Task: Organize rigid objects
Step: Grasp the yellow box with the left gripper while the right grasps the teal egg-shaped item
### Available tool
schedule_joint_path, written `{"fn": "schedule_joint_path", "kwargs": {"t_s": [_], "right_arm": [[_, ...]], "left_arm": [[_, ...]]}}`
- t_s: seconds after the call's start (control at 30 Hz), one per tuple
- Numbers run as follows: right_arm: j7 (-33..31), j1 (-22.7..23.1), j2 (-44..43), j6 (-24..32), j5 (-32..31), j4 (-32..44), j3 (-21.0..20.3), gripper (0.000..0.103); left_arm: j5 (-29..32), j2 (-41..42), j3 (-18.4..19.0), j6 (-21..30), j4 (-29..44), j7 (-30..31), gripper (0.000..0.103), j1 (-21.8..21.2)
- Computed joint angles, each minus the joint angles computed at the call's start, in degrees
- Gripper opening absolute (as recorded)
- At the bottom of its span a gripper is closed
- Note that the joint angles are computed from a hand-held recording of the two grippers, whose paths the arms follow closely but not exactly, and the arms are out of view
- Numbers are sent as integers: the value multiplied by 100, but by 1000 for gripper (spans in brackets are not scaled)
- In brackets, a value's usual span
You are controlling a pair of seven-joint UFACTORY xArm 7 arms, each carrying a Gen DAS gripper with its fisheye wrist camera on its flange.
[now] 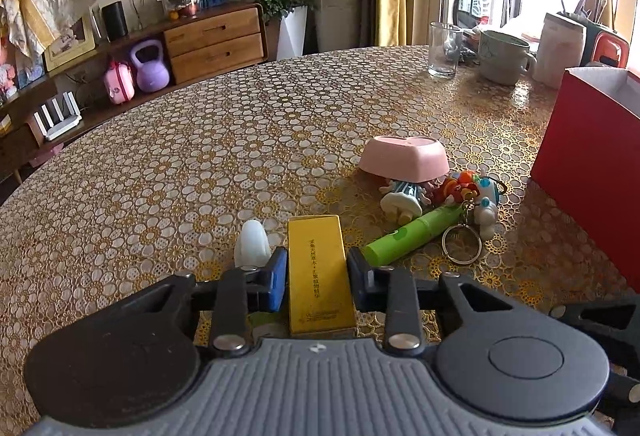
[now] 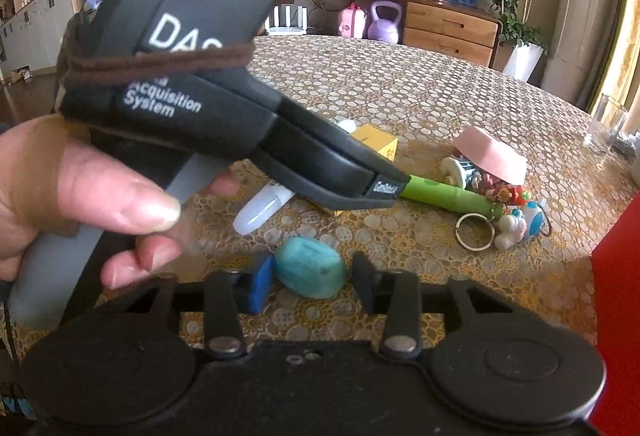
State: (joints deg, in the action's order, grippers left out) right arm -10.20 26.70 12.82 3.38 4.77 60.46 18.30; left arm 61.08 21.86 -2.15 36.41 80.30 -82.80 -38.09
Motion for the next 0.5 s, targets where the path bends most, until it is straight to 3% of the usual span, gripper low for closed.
{"fn": "schedule_joint_path", "kwargs": {"t_s": [0.1,0.23,0.33,0.5], "right_arm": [[255,129,-75,-77,-102,-85,-187,37],[230,-127,-284,-91,187,-276,24,37],[445,-23,-534,-84,59,-476,-173,37],[-13,-233,-968,73,839,-738,-27,37]], "left_arm": [[-30,-10,0,30,-5,-25,31,1],[-66,-56,-14,77,-40,-34,31,8],[-56,-131,-30,97,-121,-134,30,9],[24,-212,-104,271,-194,-175,30,-30]]}}
